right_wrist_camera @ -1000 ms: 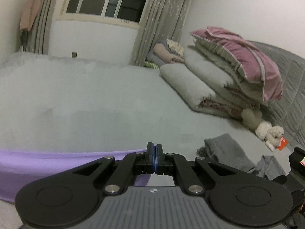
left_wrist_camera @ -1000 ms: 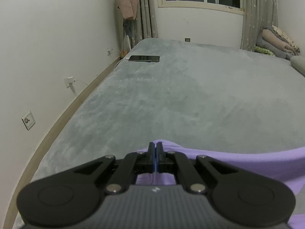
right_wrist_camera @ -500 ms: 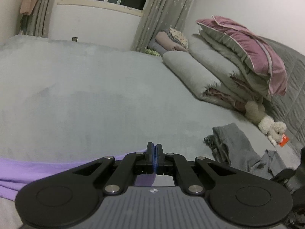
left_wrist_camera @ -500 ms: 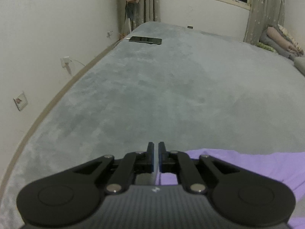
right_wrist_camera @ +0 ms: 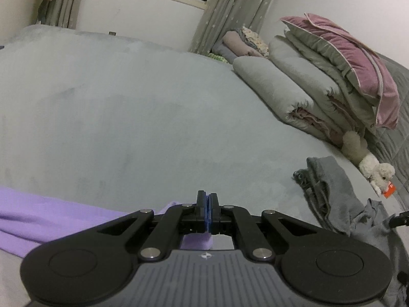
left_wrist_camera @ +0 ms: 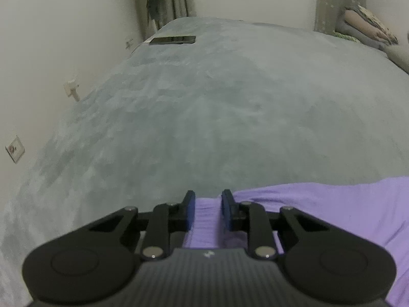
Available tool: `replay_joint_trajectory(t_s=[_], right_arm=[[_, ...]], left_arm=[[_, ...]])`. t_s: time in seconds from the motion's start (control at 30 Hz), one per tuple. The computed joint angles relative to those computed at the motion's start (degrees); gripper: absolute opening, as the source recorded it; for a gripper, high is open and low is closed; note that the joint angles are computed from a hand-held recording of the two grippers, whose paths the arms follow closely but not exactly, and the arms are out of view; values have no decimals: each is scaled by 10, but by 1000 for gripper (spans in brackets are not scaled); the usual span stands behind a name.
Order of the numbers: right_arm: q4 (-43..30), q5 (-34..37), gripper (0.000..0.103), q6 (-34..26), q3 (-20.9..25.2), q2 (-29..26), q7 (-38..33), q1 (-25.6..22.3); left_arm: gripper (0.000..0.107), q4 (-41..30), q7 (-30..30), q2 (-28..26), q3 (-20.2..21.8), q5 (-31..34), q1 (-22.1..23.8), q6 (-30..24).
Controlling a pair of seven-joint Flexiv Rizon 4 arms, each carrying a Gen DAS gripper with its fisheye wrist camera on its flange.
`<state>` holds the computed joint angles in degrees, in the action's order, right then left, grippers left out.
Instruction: Fold clothes
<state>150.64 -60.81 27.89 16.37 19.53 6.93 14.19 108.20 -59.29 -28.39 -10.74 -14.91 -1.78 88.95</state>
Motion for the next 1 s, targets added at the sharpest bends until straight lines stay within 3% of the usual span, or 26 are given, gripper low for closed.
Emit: replay_joint_trajectory(t_s=[0.1, 0.3, 0.5, 0.67, 0.83, 1.0], right_arm=[[-2, 0, 2, -12, 7, -1, 16, 2], [-9, 6, 2, -65, 32, 45, 25, 15], [-20, 32, 2, -110, 67, 99, 22, 34], [-31, 69, 2, -134, 84, 128, 9, 49], [-41, 92, 2, -148, 88, 129, -11, 55], [-40, 90, 2, -138, 79, 117, -21, 55]], left_arm=[[19, 5, -19, 10, 14, 2, -8, 24], [19, 64, 2, 53, -127, -21, 117, 74], [19, 120, -34, 102, -272, -8, 265, 111], [19, 149, -68, 132, -362, 22, 369, 110], [19, 144, -82, 140, -363, 28, 373, 98], [19, 136, -81, 135, -299, 30, 313, 98]])
